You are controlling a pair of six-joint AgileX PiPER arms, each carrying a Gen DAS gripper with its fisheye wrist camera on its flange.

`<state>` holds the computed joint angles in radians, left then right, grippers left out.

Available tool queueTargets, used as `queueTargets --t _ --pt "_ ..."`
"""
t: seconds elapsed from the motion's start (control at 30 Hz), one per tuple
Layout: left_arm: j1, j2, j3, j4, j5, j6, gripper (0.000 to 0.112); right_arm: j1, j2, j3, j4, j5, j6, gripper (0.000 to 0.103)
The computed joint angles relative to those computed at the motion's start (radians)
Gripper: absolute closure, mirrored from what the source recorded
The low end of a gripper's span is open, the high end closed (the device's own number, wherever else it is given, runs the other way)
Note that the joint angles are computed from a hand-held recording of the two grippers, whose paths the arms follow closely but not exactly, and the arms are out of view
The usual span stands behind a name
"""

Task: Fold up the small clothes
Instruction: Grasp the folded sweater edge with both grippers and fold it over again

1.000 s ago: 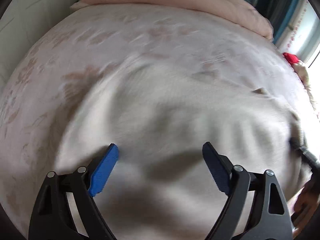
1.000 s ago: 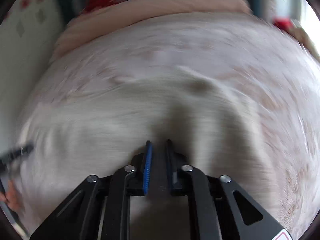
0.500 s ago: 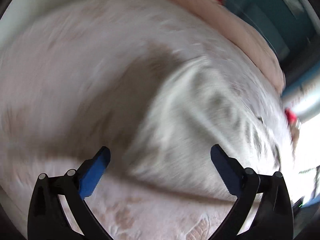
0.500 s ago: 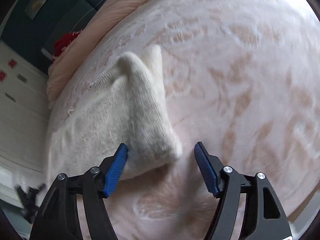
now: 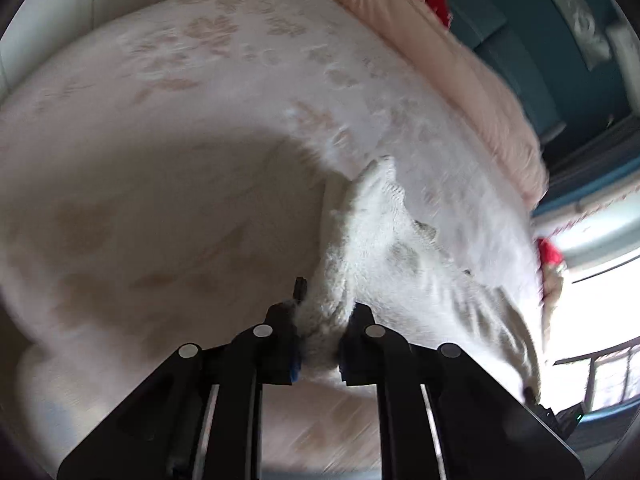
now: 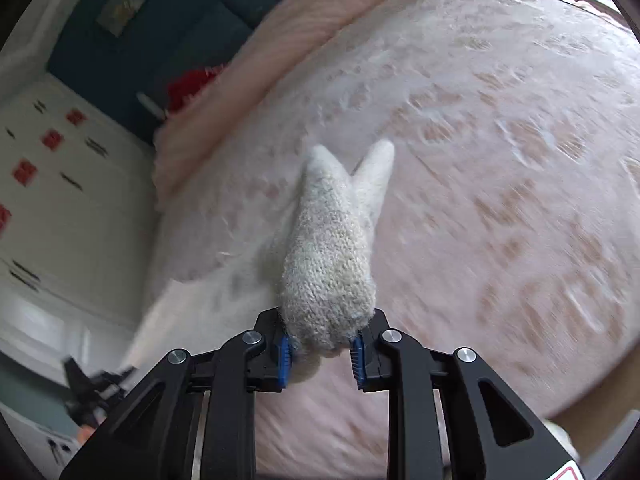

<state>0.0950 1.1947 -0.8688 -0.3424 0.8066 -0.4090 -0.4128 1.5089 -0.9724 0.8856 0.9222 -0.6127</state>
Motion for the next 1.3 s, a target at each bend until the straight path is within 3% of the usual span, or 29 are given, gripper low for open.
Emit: queueTargets --t 0.1,0.13,0.2,0.23,0.3,0.33,0.37,0.4,0.43,0.53,0.63,0.67,0.7,0.73,0.8,0.9,1.0,1.07,1.1,1.17,1.2,1.27,1.3 --pt "0.009 -0.064 0.153 0.006 0.056 0.025 0.098 -0.011 -0.011 0.139 -0.142 -0.053 -0.009 0.077" --pt "0.001 -0.047 0.202 -0.012 0.036 0.048 0.096 0.013 0.014 0.203 -0.193 -0.125 -0.018 0.074" --pt "-0.042 -0.050 0.303 -0.010 -0.055 0.010 0.090 0.010 0.011 0.249 -0.176 -0.159 -0.026 0.065" --pt "-0.061 -0.092 0.313 0.041 -0.084 -0.067 0.087 -0.014 -0.016 0.238 -0.164 -0.138 -0.009 0.063" --pt "-0.118 -0.112 0.224 0.189 -0.059 -0.196 0.081 0.011 -0.101 0.204 -0.230 -0.188 0.068 0.055" --pt "-0.136 -0.110 0.175 0.253 -0.054 -0.227 0.064 0.037 -0.131 0.177 -0.260 -0.222 0.091 0.048" --pt "-0.164 -0.094 0.121 0.333 -0.056 -0.273 0.052 0.071 -0.135 0.127 -0.268 -0.248 0.093 0.034" --pt "-0.173 -0.077 0.072 0.379 -0.062 -0.287 0.027 0.105 -0.103 0.065 -0.268 -0.260 0.096 0.028" --pt "-0.166 -0.030 0.010 0.385 -0.091 -0.267 0.019 0.141 -0.056 0.004 -0.262 -0.267 0.092 0.027" --pt "-0.124 0.169 -0.114 0.223 -0.178 -0.058 0.018 0.270 0.166 -0.194 -0.304 -0.290 0.139 0.024" --pt "-0.108 0.398 -0.202 0.065 -0.173 0.050 0.021 0.392 0.374 -0.371 -0.515 -0.288 0.375 0.026" --pt "-0.108 0.455 -0.228 0.053 -0.155 0.047 0.031 0.405 0.422 -0.399 -0.527 -0.287 0.406 0.063" --pt "-0.127 0.484 -0.246 0.069 -0.154 0.043 0.061 0.407 0.437 -0.402 -0.499 -0.270 0.413 0.093" --pt "-0.147 0.476 -0.237 0.126 -0.152 0.022 0.080 0.395 0.423 -0.378 -0.432 -0.269 0.385 0.094" --pt "-0.160 0.442 -0.225 0.163 -0.170 0.010 0.097 0.365 0.303 -0.281 -0.280 -0.338 0.258 0.095" --pt "-0.153 0.410 -0.246 0.214 -0.174 -0.020 0.101 0.300 0.237 -0.255 -0.252 -0.365 0.220 0.095" --pt "-0.159 0.540 -0.320 0.258 -0.160 -0.025 0.102 0.271 0.417 -0.338 -0.435 -0.333 0.356 0.095" --pt "-0.178 0.603 -0.327 0.308 -0.172 -0.060 0.102 0.262 0.463 -0.346 -0.431 -0.334 0.336 0.095" --pt "-0.195 0.597 -0.319 0.369 -0.188 -0.105 0.100 0.262 0.438 -0.344 -0.431 -0.328 0.344 0.090" --pt "-0.211 0.562 -0.339 0.403 -0.143 -0.138 0.097 0.256 0.359 -0.306 -0.441 -0.337 0.378 0.076" --pt "-0.217 0.535 -0.337 0.414 -0.139 -0.158 0.094 0.271 0.285 -0.254 -0.464 -0.381 0.397 0.076" --pt "-0.259 0.422 -0.277 0.513 -0.156 -0.269 0.080 0.293 0.159 -0.162 -0.405 -0.433 0.317 0.076" --pt "-0.282 0.374 -0.247 0.550 -0.170 -0.312 0.064 0.308 0.122 -0.132 -0.367 -0.439 0.281 0.076"
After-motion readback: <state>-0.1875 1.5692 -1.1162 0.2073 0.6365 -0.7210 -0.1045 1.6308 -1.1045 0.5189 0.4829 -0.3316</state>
